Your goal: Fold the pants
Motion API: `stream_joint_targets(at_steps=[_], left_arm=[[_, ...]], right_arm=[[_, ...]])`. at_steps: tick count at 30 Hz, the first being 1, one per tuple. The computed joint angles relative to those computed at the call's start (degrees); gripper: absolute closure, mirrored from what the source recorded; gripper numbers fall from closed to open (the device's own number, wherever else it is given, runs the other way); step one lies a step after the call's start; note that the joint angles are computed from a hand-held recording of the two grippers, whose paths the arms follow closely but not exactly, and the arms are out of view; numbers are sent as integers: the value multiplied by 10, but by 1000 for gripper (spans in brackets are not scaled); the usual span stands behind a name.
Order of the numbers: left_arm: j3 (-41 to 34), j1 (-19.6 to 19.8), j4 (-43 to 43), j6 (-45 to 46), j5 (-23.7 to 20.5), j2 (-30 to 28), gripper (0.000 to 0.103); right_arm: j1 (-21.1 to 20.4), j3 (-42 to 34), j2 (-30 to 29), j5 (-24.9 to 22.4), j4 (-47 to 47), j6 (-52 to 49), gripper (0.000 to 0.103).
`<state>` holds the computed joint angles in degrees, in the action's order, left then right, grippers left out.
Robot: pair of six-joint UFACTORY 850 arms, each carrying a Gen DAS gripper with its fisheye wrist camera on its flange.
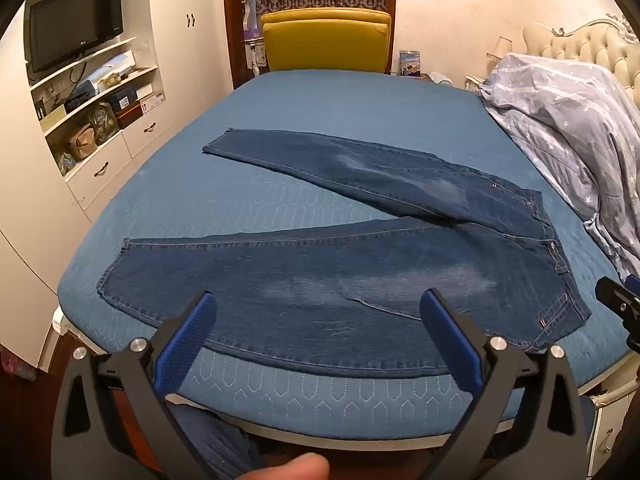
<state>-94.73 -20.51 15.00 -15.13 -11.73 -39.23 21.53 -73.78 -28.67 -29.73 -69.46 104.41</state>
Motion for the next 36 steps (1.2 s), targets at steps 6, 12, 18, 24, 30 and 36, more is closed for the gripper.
stream_joint_targets(at_steps=[6, 12, 18, 24, 30, 36], left_arm=[[1, -1, -5, 3, 1, 0, 1], [0, 1, -30, 27, -1, 2, 1], [2, 0, -32, 28, 0, 2, 1], [4, 2, -46, 43, 4, 3, 1], [0, 4, -58, 56, 2, 0, 1], [0, 4, -58, 56, 3, 0, 1]], right_arm=[[-1, 2, 2, 8, 1, 3, 15], [-1, 4, 3, 8, -2, 5, 15], [0, 5, 4, 7, -3, 6, 15], [3, 2, 3, 5, 1, 2, 15], [1, 3, 4, 6, -2, 4, 15], [0, 4, 4, 8, -1, 2, 15]])
